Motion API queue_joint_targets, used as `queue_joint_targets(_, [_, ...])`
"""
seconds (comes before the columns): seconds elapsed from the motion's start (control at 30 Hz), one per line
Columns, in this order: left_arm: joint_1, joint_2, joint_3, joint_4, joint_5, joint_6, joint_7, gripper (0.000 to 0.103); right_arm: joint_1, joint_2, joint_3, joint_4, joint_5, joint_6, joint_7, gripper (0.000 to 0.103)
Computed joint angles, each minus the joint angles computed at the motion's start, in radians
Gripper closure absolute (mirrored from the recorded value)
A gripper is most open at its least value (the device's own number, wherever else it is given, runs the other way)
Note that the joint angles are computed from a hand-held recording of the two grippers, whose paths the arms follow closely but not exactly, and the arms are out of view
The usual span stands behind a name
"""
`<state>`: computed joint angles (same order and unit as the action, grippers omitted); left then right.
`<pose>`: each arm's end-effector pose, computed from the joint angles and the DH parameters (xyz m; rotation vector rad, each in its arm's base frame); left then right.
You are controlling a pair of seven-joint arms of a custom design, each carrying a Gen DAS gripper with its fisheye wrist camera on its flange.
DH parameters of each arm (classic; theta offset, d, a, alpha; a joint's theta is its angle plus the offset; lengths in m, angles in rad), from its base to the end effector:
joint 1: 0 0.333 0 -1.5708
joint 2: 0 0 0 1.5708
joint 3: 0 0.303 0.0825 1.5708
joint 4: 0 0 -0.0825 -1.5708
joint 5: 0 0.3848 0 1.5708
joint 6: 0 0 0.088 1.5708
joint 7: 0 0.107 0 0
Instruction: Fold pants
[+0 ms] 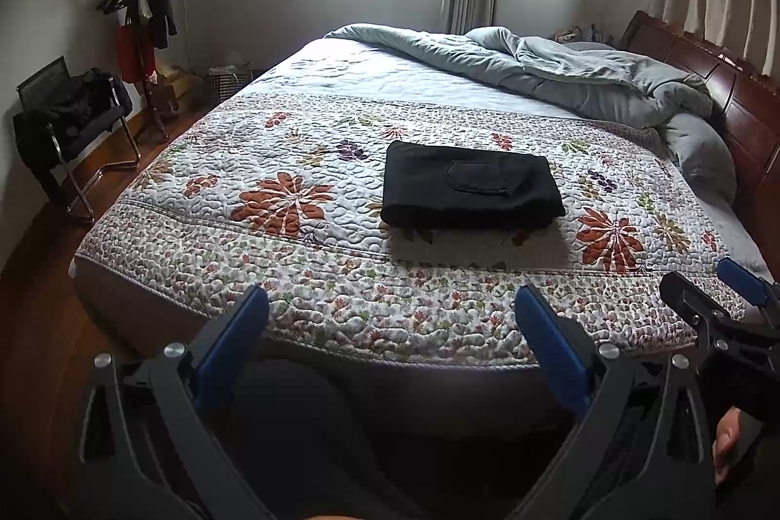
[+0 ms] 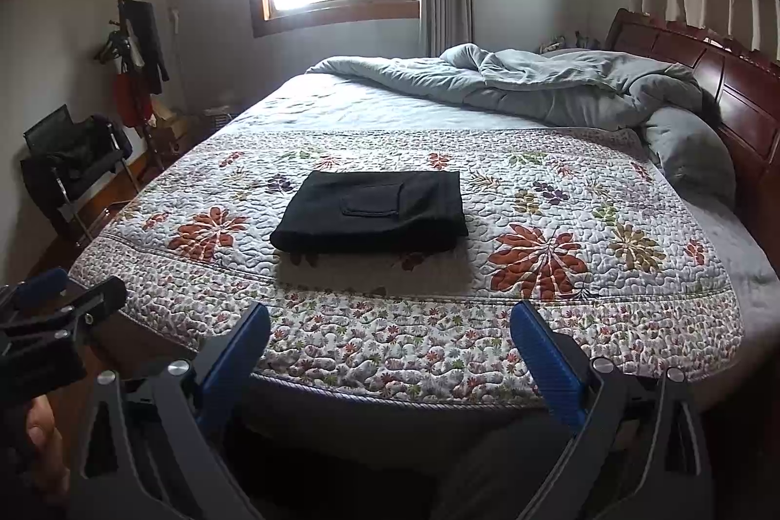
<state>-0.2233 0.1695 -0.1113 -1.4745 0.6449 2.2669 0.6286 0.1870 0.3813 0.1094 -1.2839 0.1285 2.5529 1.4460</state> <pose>0.6271 -0.1944 0.6418 -1.9638 1.3675 -0.6476 0.6924 0.1911 0.6312 -1.8697 1.3487 -0.5666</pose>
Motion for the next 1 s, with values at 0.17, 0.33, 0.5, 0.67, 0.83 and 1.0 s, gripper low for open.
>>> queue_joint_targets(0.17, [0.000,-0.006,0.000,-0.008,0.001,0.000,-0.004,0.003,-0.001,-0.004,0.000,-0.004,0.001,-0.003,0.001,0.004])
queue_joint_targets(0.33, [0.003,-0.011,-0.003,-0.016,-0.002,0.002,-0.005,0.003,0.000,-0.006,0.000,-0.007,0.001,-0.002,0.001,0.004])
queue_joint_targets(0.5, [0.003,-0.017,-0.004,-0.023,0.013,-0.002,-0.012,0.003,0.001,-0.021,-0.001,-0.030,0.001,0.010,0.006,0.004])
queue_joint_targets(0.67, [0.004,-0.017,-0.008,-0.021,0.011,-0.008,-0.006,0.003,0.000,-0.026,0.000,-0.036,0.005,0.007,0.003,0.004])
queue_joint_targets(0.83, [0.003,-0.018,-0.008,-0.018,0.011,-0.014,-0.004,0.003,0.000,-0.026,-0.002,-0.035,0.003,0.006,0.006,0.004])
queue_joint_targets(1.0, [0.005,-0.017,-0.008,-0.015,0.002,-0.018,-0.001,0.003,-0.001,-0.024,-0.001,-0.033,0.004,0.004,0.004,0.004])
